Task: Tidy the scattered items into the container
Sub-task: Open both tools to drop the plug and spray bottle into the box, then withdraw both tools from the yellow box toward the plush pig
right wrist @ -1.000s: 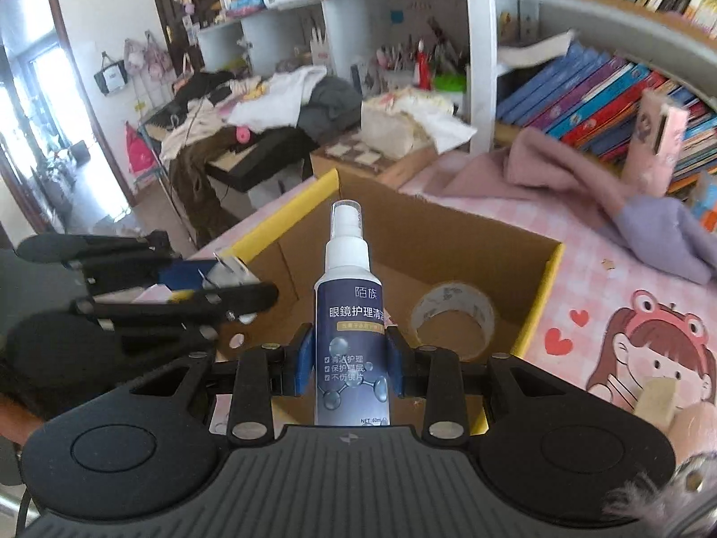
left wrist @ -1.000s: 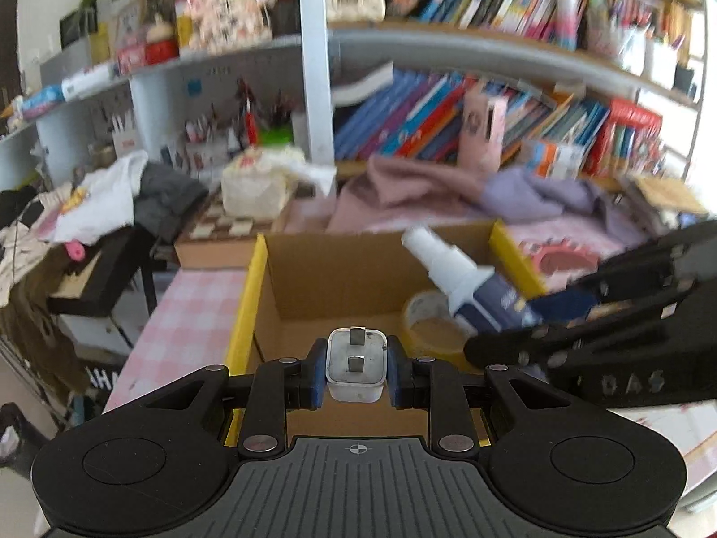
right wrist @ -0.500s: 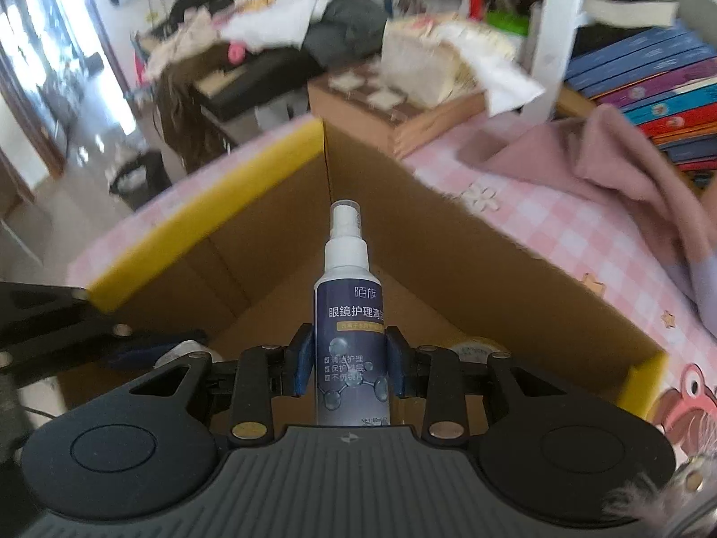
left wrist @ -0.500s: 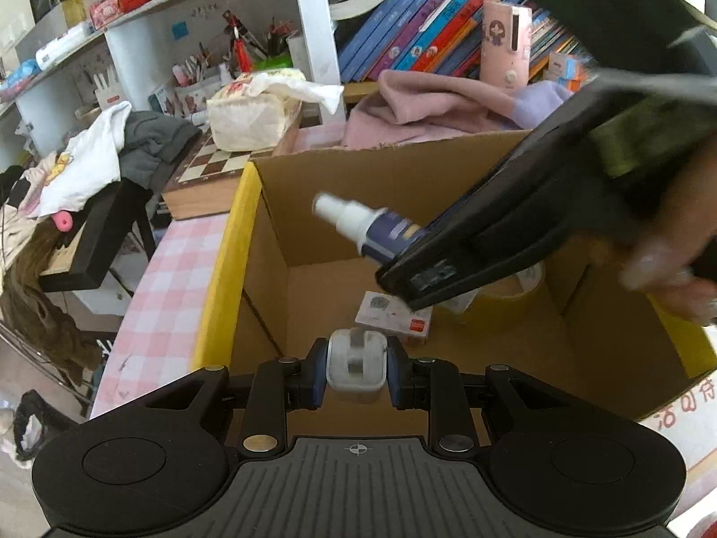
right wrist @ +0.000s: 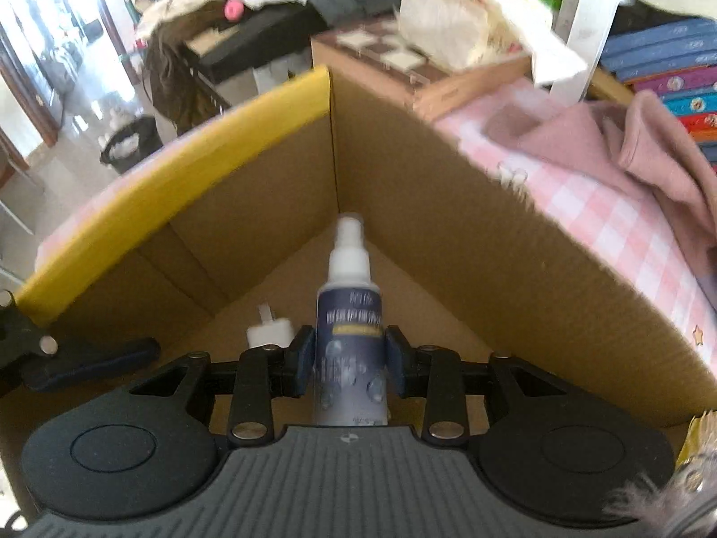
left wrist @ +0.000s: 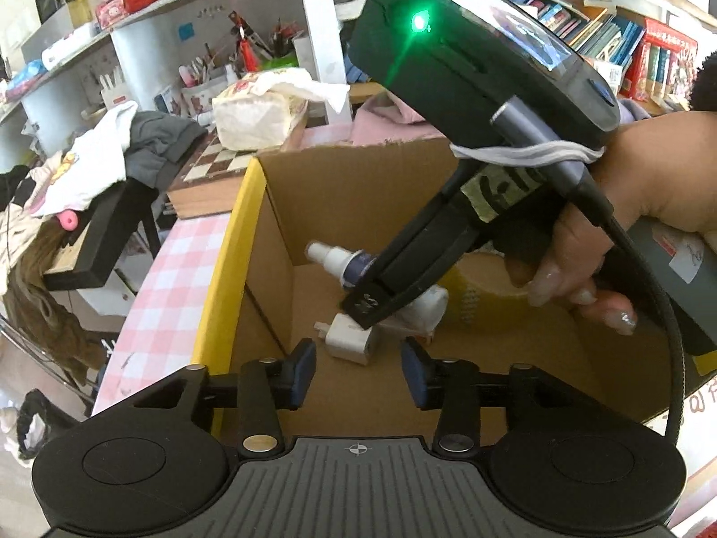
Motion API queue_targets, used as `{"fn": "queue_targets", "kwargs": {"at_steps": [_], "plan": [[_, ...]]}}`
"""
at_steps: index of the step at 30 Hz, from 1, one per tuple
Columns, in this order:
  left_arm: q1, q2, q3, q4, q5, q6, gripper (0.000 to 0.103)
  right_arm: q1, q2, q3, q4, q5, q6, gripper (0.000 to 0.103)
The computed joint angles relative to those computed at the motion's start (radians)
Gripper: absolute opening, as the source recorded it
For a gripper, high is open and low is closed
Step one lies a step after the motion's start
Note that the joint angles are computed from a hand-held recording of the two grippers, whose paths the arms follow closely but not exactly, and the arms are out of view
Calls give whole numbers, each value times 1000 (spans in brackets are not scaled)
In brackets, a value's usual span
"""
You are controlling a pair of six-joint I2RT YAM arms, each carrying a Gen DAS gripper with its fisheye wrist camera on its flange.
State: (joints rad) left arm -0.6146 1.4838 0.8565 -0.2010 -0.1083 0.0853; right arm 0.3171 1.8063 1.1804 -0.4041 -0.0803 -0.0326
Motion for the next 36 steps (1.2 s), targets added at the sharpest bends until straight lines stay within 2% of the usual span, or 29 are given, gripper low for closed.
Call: {"fn": "queue_targets", "kwargs": {"at_steps": [1,2,14,23,31,36], "plan": [[-8,-6,-7,15,-23,-4,81,1,-17,-11,14,0,0,50],[-15,-18,-18,33,-43,-7,85,0,-37,-23,23,-5,0,50],[-78,-183,-97,59,-96,25,92,20,-344,-208,72,50,70,59],[-137,-393,-169,18,-110,41,97,69,-635,-343,14,132,179,60],[-206,-561,-217,-76,-146,5,97,181,-850,-395,-115,268,259,63],[-290,-679,-254,-149,-221,-31,98,281,-982,-441,-203,434,341,63]]}}
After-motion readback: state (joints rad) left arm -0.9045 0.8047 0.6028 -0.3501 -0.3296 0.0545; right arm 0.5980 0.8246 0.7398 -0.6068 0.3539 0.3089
